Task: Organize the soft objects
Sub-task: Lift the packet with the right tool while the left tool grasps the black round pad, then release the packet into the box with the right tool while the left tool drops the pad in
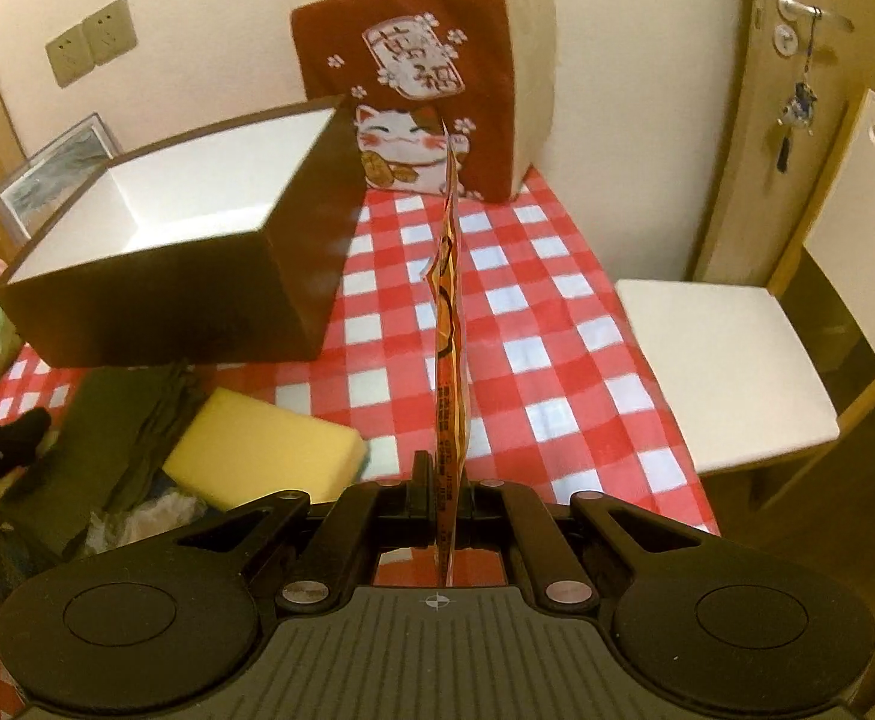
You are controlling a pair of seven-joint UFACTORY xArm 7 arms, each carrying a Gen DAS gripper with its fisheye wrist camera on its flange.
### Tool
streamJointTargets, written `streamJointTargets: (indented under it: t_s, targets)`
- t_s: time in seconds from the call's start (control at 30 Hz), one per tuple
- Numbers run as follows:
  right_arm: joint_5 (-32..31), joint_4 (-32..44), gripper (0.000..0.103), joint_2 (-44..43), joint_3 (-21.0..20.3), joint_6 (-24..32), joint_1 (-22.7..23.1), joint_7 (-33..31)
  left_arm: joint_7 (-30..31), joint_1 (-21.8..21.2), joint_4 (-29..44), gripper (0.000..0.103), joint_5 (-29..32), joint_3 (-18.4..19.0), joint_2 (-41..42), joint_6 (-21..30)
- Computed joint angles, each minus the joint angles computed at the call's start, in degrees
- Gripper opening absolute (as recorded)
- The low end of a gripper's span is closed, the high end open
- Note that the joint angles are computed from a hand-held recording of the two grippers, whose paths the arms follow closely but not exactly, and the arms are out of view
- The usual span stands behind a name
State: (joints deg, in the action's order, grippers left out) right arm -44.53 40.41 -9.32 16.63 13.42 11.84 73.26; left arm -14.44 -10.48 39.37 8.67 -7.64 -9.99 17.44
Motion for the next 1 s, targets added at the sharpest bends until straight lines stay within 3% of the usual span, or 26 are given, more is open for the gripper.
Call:
streamJointTargets:
  t_s: [0.3, 0.6, 0.77, 1.0]
  targets:
    - [1.11, 6.26, 0.003, 3.07, -1.01, -4.60, 0.95, -5.90, -1.29, 1.95, 2.73, 0.059, 2.44, -0.63, -3.62, -2.25]
    - [8.56, 20.06, 0.003, 13.07, -5.13, -9.81, 5.54, -18.42, -2.02, 3.00, 14.91, 0.059, 5.42, -0.16, 4.58, -3.19]
    - [14.19, 30.48, 0.003, 20.86, -6.16, -8.85, 7.94, -26.28, -2.73, 1.50, 22.60, 0.060, 6.83, 0.98, 10.71, -1.68]
    - [23.21, 42.91, 0.003, 30.48, -6.75, -4.86, 9.82, -35.79, -0.38, -0.73, 31.44, 0.060, 3.84, 3.09, 18.41, 1.18]
